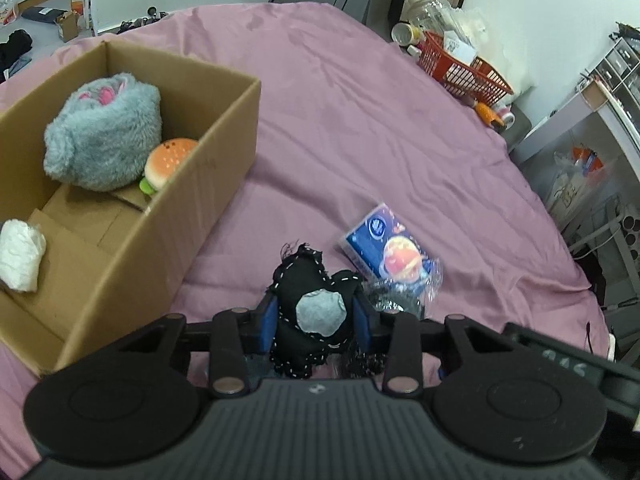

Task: Organize soft objects
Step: 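Grasp the black lace pouch with the left gripper while the right gripper grasps the clear bag, then carry the black pouch and clear bag with both grippers over the box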

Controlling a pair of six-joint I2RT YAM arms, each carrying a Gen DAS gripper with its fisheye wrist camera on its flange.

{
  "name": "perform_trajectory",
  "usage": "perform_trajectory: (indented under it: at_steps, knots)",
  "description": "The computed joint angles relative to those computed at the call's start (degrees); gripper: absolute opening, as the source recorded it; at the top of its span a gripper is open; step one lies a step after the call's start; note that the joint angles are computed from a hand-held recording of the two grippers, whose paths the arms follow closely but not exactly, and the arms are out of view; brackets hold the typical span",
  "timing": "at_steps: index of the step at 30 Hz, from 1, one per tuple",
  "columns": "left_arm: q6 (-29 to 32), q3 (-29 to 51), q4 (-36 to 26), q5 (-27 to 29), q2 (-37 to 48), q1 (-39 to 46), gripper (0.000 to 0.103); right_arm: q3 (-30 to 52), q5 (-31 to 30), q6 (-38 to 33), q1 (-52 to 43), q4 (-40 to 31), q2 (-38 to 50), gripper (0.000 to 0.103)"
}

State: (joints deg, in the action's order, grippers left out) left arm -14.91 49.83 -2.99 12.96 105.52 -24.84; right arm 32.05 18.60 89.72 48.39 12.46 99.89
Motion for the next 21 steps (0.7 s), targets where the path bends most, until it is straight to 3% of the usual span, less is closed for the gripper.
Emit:
perform_trajectory:
  at_steps: [6,11,21]
  knots:
    - [0.9,1.2,-1.1,0.1,0.0,1.1,0.038,4.1,0.9,-2.1,-0.6,-1.4,4.6,0.061]
    - [1.5,2.3,-3.1,0.1,-0.4,2.0,0.038,3.7,1.4,-3.9,-0.4,2.5,6.6,0.042]
    - [3.6,-0.4,-4.8,0.2,-7.1,2.7,0.038,5.4,6.2,-4.0,3.7,-6.5,1.0,0.033]
